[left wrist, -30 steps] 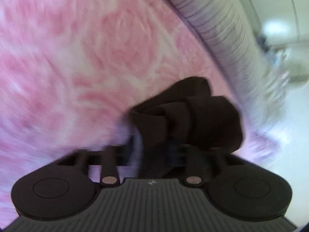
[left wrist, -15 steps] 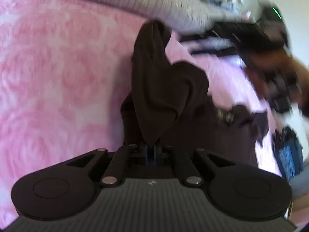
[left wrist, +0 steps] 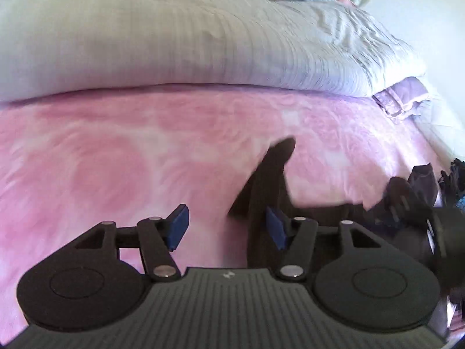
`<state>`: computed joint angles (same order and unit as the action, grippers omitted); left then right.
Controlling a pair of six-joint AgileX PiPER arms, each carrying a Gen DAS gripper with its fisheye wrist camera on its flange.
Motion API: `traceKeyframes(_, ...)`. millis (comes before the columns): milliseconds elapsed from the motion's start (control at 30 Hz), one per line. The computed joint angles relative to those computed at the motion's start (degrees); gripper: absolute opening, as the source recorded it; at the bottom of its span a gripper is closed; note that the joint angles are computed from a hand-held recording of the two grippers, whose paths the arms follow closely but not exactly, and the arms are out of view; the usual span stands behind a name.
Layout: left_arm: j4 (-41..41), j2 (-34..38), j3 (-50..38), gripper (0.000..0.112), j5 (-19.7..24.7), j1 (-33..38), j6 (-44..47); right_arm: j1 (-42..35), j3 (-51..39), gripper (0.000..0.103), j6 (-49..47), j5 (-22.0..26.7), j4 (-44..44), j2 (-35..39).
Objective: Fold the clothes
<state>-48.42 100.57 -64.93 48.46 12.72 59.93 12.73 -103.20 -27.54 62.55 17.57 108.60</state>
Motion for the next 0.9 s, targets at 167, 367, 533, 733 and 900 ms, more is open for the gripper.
traceKeyframes(167,4.2,8.8,-10.1,0.005,3.6,-6.9,-9.2,-3.4,12.2,0.070,0.0,-3.8,0.7,-8.0)
traceKeyframes(367,-5.9,-11.1,4.6,0.005,-8.4,6.7,2.0,-6.2,16.9,0.071,1.4,-2.8,-0.3,-12.0)
traceKeyframes(533,-24.6,-23.4,20.3,0.022,-18.0,28.8,22.5,-7.0,19.5,0.071,0.1,-1.5,1.0,-13.9)
traceKeyframes(733,-21.9,-11.5,26.2,0.023,-29.0,40.4,20.7,-4.3,23.8,0.071,0.5,-2.3,1.3,-15.5)
traceKeyframes(900,-20.9,-9.7,26.2,0.024,-20.6,49.9,20.0,-2.6,26.1,0.071,3.6,-1.8,-1.3,-17.5)
